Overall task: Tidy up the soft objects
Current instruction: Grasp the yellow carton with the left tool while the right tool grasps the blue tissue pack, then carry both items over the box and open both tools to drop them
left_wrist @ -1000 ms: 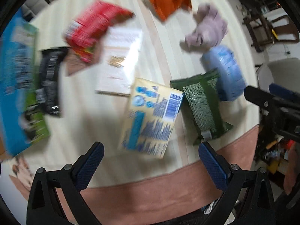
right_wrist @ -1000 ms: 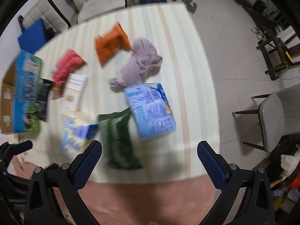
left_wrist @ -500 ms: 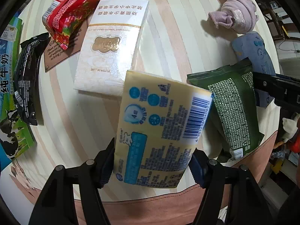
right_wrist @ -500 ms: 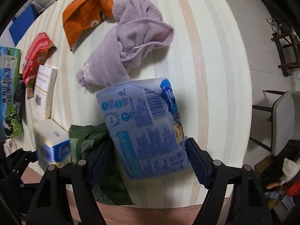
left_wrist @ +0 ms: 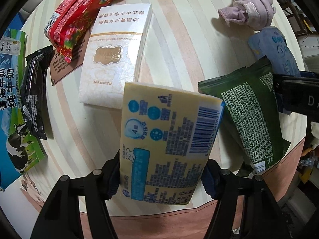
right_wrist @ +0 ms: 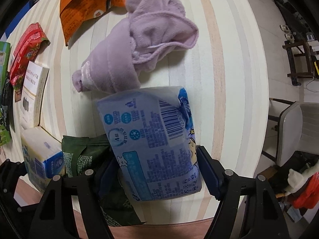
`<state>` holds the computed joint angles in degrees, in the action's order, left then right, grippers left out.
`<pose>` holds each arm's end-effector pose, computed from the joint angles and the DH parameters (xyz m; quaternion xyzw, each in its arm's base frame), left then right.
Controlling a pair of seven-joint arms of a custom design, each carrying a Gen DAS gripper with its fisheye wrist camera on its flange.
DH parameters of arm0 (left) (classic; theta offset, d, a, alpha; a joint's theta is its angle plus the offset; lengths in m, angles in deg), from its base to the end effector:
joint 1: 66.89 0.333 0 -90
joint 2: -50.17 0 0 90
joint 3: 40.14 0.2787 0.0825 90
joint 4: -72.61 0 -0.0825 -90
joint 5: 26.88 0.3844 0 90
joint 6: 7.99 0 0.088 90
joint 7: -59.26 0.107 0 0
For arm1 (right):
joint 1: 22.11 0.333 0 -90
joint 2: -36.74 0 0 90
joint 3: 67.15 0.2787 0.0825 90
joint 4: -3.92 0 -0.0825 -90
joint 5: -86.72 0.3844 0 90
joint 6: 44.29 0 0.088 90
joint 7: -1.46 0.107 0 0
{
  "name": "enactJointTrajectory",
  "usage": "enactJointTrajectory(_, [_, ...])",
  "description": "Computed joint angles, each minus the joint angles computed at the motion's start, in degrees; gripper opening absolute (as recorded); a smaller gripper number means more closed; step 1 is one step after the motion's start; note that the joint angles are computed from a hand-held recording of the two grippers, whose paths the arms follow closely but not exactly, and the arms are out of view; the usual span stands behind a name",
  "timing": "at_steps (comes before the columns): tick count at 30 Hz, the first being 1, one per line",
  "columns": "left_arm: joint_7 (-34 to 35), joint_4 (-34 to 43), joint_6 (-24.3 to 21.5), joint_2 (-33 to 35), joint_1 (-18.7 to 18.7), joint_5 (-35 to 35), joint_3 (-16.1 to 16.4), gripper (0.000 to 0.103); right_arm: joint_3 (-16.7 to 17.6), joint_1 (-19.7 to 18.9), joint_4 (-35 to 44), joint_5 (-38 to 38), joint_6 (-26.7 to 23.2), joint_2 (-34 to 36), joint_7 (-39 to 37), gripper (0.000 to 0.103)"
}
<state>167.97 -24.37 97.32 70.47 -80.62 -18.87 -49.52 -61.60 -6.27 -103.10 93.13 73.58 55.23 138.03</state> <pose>0.5751 -0.2259 0.3427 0.3846 -0.9168 -0.0991 0.0420 0.5579 0.2229 0.2986 0.5075 -0.8568 -0.0745 0.0528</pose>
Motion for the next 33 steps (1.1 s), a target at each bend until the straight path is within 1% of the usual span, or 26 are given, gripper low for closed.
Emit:
enactJointTrajectory(1, [0.0, 0.5, -0.2, 0.2, 0.0, 0.0, 0.0, 0.064, 0.0, 0.0, -0.1, 0.0, 0.1, 0.0, 0.0, 0.078])
enactJointTrajectory(3, [0.8, 2.4, -0.2, 2.2, 0.5, 0.1, 0.5, 0.064, 0.1, -0.6, -1.1, 1.2, 0.0, -1.3, -1.1, 0.072])
enactJointTrajectory(5, [1.1, 2.9, -0.6, 2.1, 0.7, -0.1, 0.6, 0.062, -0.2, -0.8, -1.9, 0.9, -0.1, -2.3, -1.2, 0.052])
enactJointTrajectory(7, [1.1, 3.1, -1.1, 1.3, 0.9, -0.5, 0.6, 0.061, -0.4, -1.2, -3.5, 1.5, -0.3, -4.3, -1.4, 0.048])
enactJointTrajectory(8, [1.2, 2.9, -0.9, 0.5, 1.0, -0.7, 0.5, 0.061, -0.5, -1.3, -4.6, 2.2, 0.6, -5.3, -1.3, 0.047])
enactJointTrajectory(11, [1.9, 1.9, -0.4, -2.3, 1.7, -2.2, 0.2, 0.061, -0.6, -1.4, -8.8, 3.6, 2.9, -9.4, 0.0, 0.045])
enactJointTrajectory(15, [2.9, -0.5, 0.9, -7.3, 2.9, -4.5, 0.0, 0.061, -0.7, -0.6, -12.9, 3.6, 4.2, -15.3, 1.9, 0.045])
enactJointTrajectory(17, [3.1, -1.5, 1.1, -9.8, 3.9, -6.3, 0.1, 0.061, -0.4, 0.3, -13.7, 3.2, 4.3, -18.1, 3.5, 0.045])
enactJointTrajectory(21, [4.1, -2.3, -0.1, -14.6, 6.5, -11.0, 0.8, 0.061, 0.3, 2.3, -15.0, 3.2, 5.5, -22.6, 5.1, 0.045])
enactJointTrajectory(23, [4.0, -1.3, -0.8, -15.9, 7.3, -12.2, 1.0, 0.061, 0.6, 3.3, -14.5, 3.9, 6.2, -23.9, 5.5, 0.045])
enactJointTrajectory(25, [4.6, 0.0, -1.6, -17.0, 8.8, -14.2, 1.8, 0.061, 0.9, 4.3, -11.5, 4.3, 6.5, -23.5, 5.2, 0.045])
enactJointTrajectory(29, [4.8, 5.7, -3.0, -15.6, 11.5, -16.5, 3.1, 0.061, 1.3, 5.5, -2.3, 4.1, 7.1, -18.6, 3.0, 0.045])
enactJointTrajectory(31, [4.8, 10.5, -4.7, -13.3, 12.9, -17.2, 3.8, 0.061, 2.1, 6.4, 3.7, 3.1, 6.9, -15.3, 3.1, 0.044])
enactJointTrajectory(32, [4.8, 13.5, -5.7, -11.7, 13.7, -17.5, 4.1, 0.061, 2.6, 7.0, 8.3, 2.3, 6.6, -12.7, 3.3, 0.045])
enactJointTrajectory(33, [4.6, 17.4, -6.8, -9.1, 14.5, -17.5, 4.5, 0.061, 2.8, 7.3, 11.1, 2.1, 6.2, -11.4, 3.2, 0.045])
